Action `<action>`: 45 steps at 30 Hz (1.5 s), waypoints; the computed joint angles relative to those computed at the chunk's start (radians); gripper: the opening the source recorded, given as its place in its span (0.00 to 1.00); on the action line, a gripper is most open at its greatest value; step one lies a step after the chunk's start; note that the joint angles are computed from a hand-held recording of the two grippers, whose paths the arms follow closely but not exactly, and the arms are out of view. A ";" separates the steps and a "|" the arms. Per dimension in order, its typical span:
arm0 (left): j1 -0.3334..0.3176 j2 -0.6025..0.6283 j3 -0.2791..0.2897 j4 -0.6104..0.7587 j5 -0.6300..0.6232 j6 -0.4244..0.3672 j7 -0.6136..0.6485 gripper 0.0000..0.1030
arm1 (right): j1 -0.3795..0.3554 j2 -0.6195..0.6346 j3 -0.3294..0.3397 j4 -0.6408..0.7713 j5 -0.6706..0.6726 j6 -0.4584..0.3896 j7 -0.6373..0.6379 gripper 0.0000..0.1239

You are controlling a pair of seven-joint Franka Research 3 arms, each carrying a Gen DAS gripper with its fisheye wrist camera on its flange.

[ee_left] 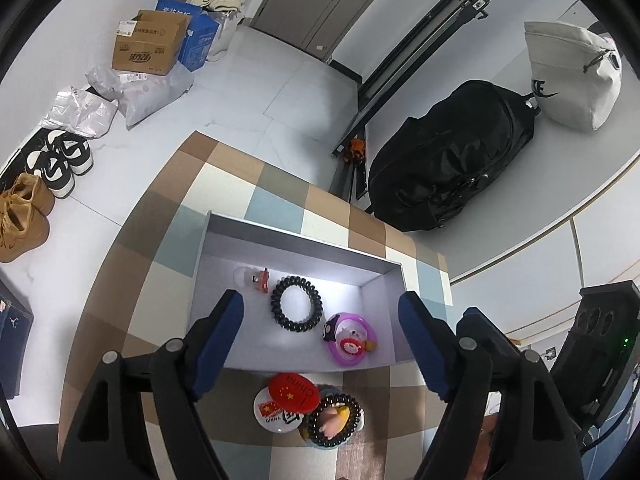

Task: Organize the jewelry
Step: 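Lift both tools out of the box toward the remaining jewelry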

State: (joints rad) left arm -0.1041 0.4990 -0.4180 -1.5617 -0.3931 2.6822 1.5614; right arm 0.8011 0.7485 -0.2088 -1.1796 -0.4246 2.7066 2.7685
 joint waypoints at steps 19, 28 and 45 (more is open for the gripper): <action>-0.044 -0.139 0.056 -0.233 0.193 0.163 -0.053 0.84 | 0.061 -0.098 0.014 -0.142 -0.201 -0.089 0.093 0.83; -0.022 -0.154 0.042 -0.266 0.188 0.125 -0.052 0.84 | 0.045 -0.078 0.082 -0.123 -0.185 -0.170 -0.018 0.83; -0.041 -0.150 0.113 -0.255 0.245 0.077 -0.156 0.84 | 0.024 0.089 0.139 0.094 0.059 -0.274 -0.298 0.73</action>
State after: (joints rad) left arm -0.1453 0.3485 -0.3046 -1.8164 -0.1485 2.7596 1.4050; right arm 0.8247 0.8376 -0.0700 -1.0855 -0.3659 2.4322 2.4709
